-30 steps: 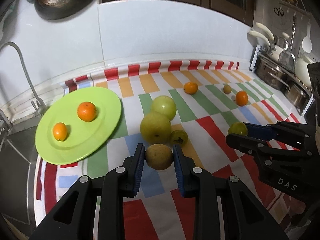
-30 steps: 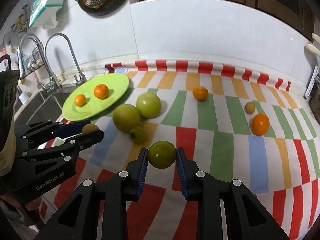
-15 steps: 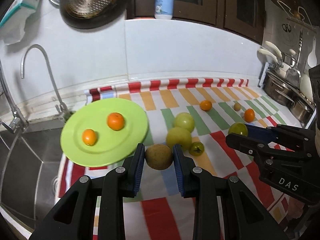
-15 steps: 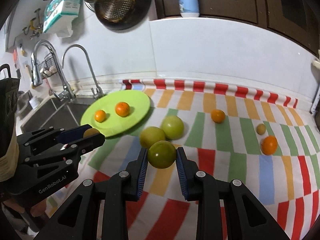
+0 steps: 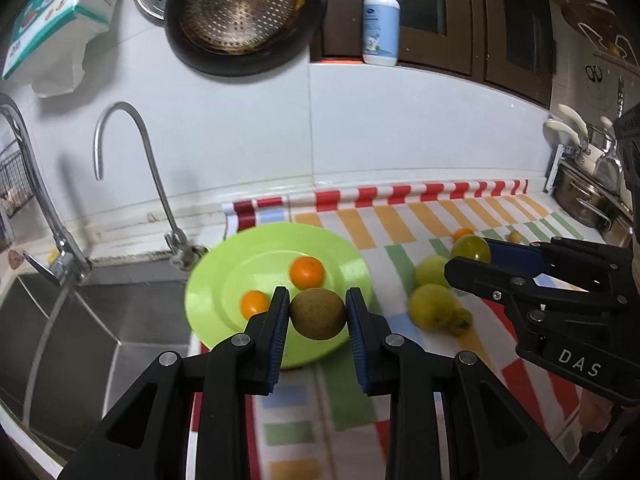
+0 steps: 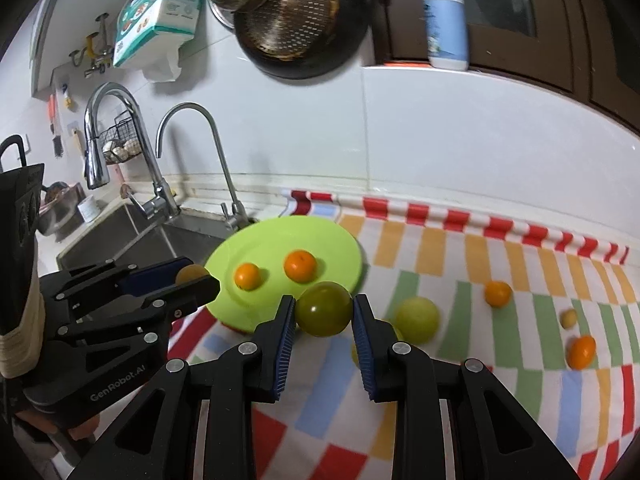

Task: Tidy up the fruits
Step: 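Carry both fruits over the green plate and open both grippers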

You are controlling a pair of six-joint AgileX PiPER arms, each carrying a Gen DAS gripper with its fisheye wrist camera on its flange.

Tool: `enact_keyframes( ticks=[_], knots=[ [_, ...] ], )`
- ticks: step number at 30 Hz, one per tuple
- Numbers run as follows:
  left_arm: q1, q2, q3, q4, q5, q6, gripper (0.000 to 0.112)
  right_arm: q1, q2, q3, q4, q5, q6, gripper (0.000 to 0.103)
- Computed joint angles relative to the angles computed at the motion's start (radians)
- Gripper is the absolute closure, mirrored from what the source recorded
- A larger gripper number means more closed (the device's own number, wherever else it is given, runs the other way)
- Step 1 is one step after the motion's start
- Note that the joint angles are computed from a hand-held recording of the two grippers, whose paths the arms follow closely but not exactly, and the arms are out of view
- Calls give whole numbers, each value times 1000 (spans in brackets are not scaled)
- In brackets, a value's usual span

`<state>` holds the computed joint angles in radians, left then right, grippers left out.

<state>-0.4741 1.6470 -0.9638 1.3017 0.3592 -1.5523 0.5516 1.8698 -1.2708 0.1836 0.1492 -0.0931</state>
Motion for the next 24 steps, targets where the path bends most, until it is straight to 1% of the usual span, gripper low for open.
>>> enact_keyframes(
  ticks=[2, 6, 10, 14, 16, 21, 24],
  knots=[
    [28, -3, 1, 15, -16, 8, 83, 14, 28, -46, -62, 10, 63, 73],
    [83, -4, 0, 48, -50, 18, 83, 28, 90, -149, -71, 50, 88, 73],
    [132, 11, -18, 69, -83, 34, 83, 47, 162, -269, -180, 100, 203, 73],
    [182, 38, -41, 106, -120, 25, 83, 50, 250, -420, -162, 180, 199, 73],
    [204, 58, -55, 121, -136, 15, 83, 54, 292, -492, -182, 217, 216, 73],
    [261, 122, -108, 85, -183, 67, 83, 53, 405, -684, -187, 316, 213, 73],
    [286, 166, -146, 31, -206, 128, 83, 49, 483, -813, -175, 384, 201, 73]
  ],
)
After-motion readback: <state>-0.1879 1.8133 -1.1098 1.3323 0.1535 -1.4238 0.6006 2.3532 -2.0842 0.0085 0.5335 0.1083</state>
